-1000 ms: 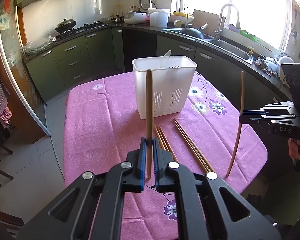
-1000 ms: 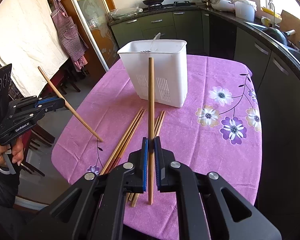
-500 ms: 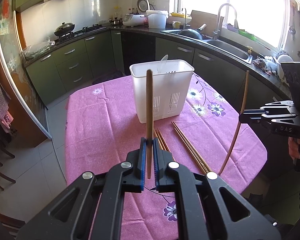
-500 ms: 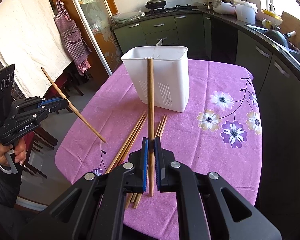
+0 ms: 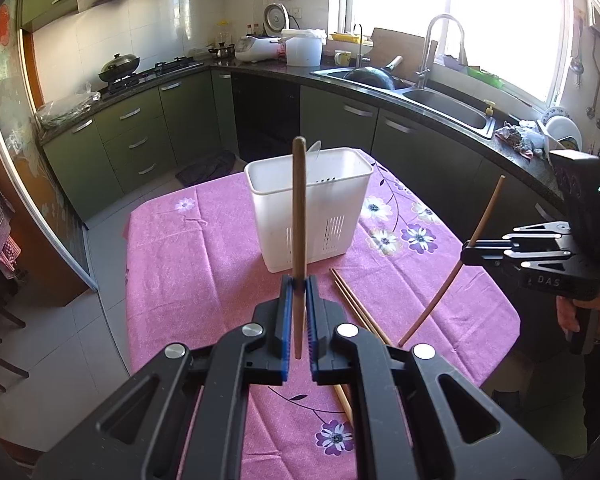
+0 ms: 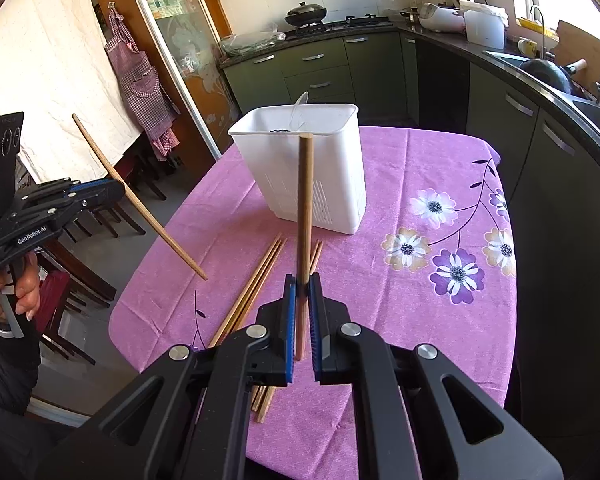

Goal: Organize utensils
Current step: 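Carry both chopsticks to the holder and release the left tool's chopstick inside, then release the chopstick into the holder with the right tool while the left tool returns to the chopsticks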

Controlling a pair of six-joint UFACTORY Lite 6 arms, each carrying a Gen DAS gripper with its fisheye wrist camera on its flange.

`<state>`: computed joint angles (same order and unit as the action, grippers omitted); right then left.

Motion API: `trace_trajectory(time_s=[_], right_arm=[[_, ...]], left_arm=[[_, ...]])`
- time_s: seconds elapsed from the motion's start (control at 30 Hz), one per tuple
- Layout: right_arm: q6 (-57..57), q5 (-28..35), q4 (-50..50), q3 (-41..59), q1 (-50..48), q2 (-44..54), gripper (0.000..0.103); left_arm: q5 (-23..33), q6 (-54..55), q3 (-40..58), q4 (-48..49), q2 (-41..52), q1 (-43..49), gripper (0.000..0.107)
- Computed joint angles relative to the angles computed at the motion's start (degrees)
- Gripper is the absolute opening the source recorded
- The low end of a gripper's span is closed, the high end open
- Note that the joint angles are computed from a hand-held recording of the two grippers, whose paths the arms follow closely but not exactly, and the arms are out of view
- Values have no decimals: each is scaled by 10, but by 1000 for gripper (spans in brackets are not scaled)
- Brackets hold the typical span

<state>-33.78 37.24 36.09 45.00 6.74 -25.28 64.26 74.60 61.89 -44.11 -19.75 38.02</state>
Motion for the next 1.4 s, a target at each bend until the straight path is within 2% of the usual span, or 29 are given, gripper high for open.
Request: trace_trajectory(time_s=[0.17, 0.4, 0.5, 0.63, 0.77, 1.0, 1.1, 1.23, 1.4], right_arm=[[-25, 10, 18, -2, -20, 0, 7], [-43, 23, 28, -3, -33, -5, 7], [-48, 24, 32, -6, -34, -9, 7], [-58, 25, 40, -10, -38, -11, 7], [-66, 30, 45, -13, -43, -15, 7], [-65, 35, 45, 2, -49, -13, 7], [-47, 35, 29, 28, -43, -6, 7], [-12, 35, -2, 91, -32, 22, 7], [33, 51, -26, 234, -34, 82, 7]], left_arm=[[27, -58, 104, 6, 39, -28, 7], [44, -157, 312, -8, 123, -76, 7], [20, -203, 391, -4, 165, -112, 7], [-53, -250, 433, 22, 218, -173, 7], [-105, -275, 435, 45, 268, -216, 7], [-177, -288, 370, 95, 311, -256, 7], [-187, -283, 341, 114, 320, -263, 10], [-179, -255, 317, 95, 315, -247, 29], [-160, -193, 271, 35, 263, -198, 33]])
